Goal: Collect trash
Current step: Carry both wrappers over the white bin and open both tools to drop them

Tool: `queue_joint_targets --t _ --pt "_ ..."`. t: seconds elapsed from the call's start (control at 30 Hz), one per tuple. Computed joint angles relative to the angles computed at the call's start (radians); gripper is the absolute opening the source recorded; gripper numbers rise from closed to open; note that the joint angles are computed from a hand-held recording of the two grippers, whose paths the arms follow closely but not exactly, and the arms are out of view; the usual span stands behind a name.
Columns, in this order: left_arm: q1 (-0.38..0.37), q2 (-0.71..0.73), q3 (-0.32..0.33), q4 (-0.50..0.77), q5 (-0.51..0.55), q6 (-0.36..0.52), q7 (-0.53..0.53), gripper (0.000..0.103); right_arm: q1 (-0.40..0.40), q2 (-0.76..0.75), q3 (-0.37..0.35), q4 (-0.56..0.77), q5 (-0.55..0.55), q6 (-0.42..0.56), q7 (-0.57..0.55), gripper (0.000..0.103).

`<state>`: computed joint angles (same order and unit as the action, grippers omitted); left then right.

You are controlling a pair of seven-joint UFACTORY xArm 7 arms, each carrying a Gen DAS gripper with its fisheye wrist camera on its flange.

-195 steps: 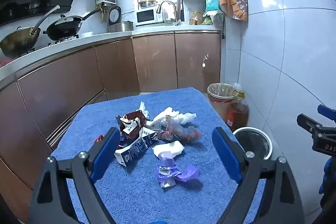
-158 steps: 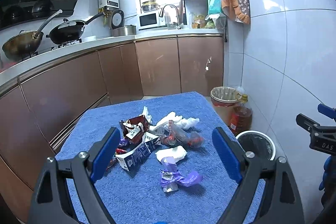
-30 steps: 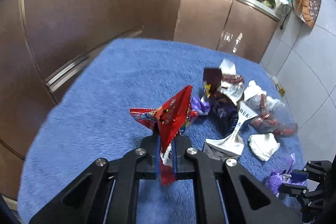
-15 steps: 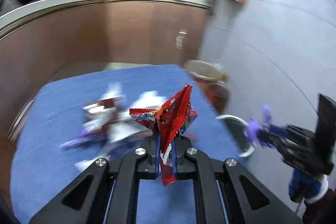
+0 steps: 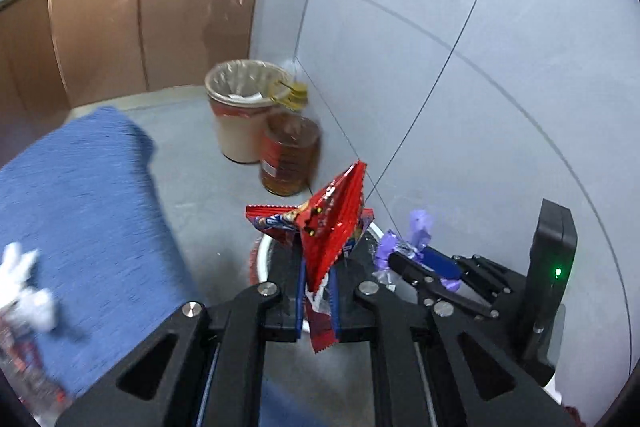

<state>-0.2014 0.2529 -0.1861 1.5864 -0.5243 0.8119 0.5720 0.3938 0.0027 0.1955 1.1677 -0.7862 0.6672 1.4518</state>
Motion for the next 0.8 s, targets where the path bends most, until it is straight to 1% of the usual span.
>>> queue_joint_targets --t 0.1,0.2,0.23,0.3,0.33,0.37,0.43,0.47,0.57,0.63,0.7,0.8 --pt "-0.033 0.089 -0.002 0.083 0.051 0.018 -0.069 0.011 -0.022 0.017 -0.020 -0.015 0.002 -0.023 -0.001 0.028" --pt "-0.033 0.184 -0.015 0.177 0.063 0.072 -0.107 0.012 -0.031 0.031 -0.033 -0.017 0.007 -0.014 -0.009 0.030" --pt "-0.030 0.193 -0.022 0.178 0.057 0.077 -0.111 0.014 -0.034 0.039 -0.038 -0.017 0.013 -0.012 -0.012 0.031" --pt "-0.030 0.232 -0.030 0.216 0.057 0.105 -0.131 0.018 -0.041 0.040 -0.048 -0.029 0.021 -0.012 -0.010 0.038" --pt "-0.031 0.248 -0.032 0.231 0.059 0.114 -0.142 0.024 -0.042 0.041 -0.050 -0.035 0.021 -0.009 -0.003 0.046" --pt "-0.031 0.254 -0.034 0.234 0.059 0.116 -0.147 0.030 -0.041 0.041 -0.050 -0.037 0.023 -0.007 0.003 0.047" --pt "-0.027 0.261 -0.039 0.238 0.054 0.122 -0.153 0.033 -0.043 0.036 -0.051 -0.048 0.030 -0.007 0.008 0.047" --pt "-0.025 0.262 -0.041 0.239 0.052 0.122 -0.154 0.033 -0.043 0.035 -0.050 -0.050 0.031 -0.005 0.011 0.047" --pt "-0.015 0.240 -0.044 0.212 0.040 0.102 -0.143 0.033 -0.036 0.019 -0.040 -0.054 0.033 0.018 0.023 0.048" --pt "-0.006 0.199 -0.047 0.167 0.025 0.066 -0.121 0.033 -0.032 0.013 -0.034 -0.049 0.028 0.029 0.034 0.048" --pt "0.008 0.137 -0.050 0.101 -0.002 0.020 -0.081 0.033 -0.030 0.004 -0.026 -0.042 0.017 0.042 0.052 0.048" --pt "0.035 0.015 -0.051 -0.017 -0.082 -0.048 0.001 0.033 -0.020 -0.019 -0.007 -0.026 -0.016 0.072 0.088 0.048"
